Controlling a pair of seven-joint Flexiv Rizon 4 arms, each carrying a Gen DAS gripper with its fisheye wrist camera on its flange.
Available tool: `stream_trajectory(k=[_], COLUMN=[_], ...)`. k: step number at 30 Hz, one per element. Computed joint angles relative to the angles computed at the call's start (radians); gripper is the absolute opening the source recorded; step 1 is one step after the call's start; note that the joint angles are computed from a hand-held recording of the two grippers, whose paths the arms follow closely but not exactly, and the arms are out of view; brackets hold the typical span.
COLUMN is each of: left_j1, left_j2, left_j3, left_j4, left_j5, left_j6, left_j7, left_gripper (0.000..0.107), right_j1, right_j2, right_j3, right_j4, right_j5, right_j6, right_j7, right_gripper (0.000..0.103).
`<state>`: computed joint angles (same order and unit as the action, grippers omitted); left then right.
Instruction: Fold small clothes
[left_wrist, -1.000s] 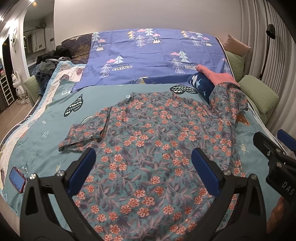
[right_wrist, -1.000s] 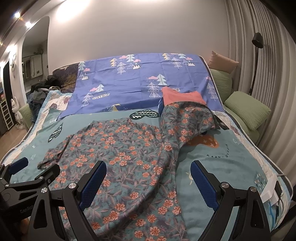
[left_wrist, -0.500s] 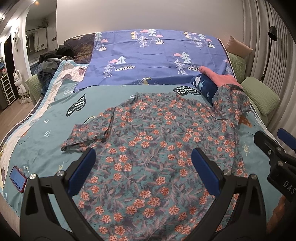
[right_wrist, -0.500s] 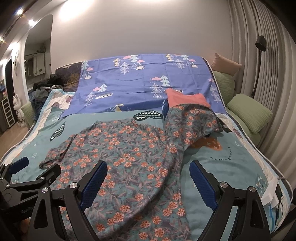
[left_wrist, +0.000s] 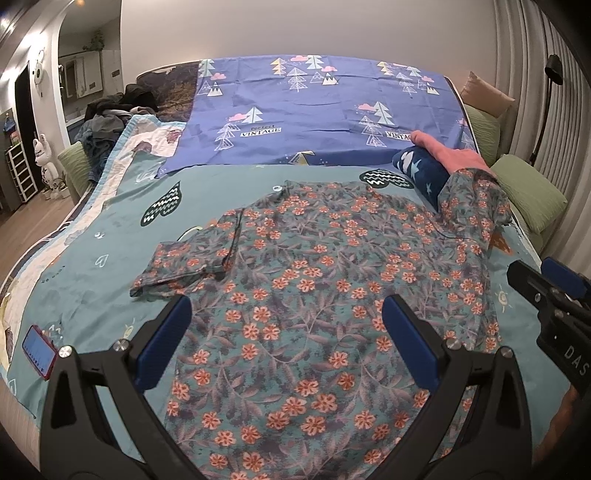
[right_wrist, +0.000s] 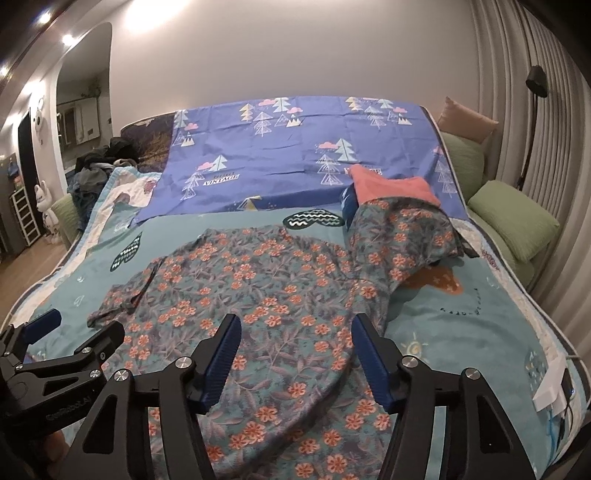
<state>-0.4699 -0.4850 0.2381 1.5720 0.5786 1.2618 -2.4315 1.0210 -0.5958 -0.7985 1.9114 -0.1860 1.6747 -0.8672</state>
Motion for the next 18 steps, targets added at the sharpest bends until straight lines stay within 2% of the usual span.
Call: stream_trajectory(k=[10, 18], left_j1=[0.031, 0.059], left_j2=[-0.016, -0.036], left_j3=[-0.005, -0.002], left_j4=[0.011, 0.021], left_j5=[-0.040, -0.094], left_j6=[0.011, 0.021], left_j7=[0.021, 0.057], left_gripper=[0.102, 0.102], right_j1=[-0.052, -0.147], right_j2=[-0.011, -0.023], right_j3=[0.064, 0.176], right_j4=[-0.049, -0.112], right_j5=[-0.053, -0.139], right_j6=[-0.030, -0.073], right_j7=[0.007, 0.039], right_gripper=[0.061, 0.061])
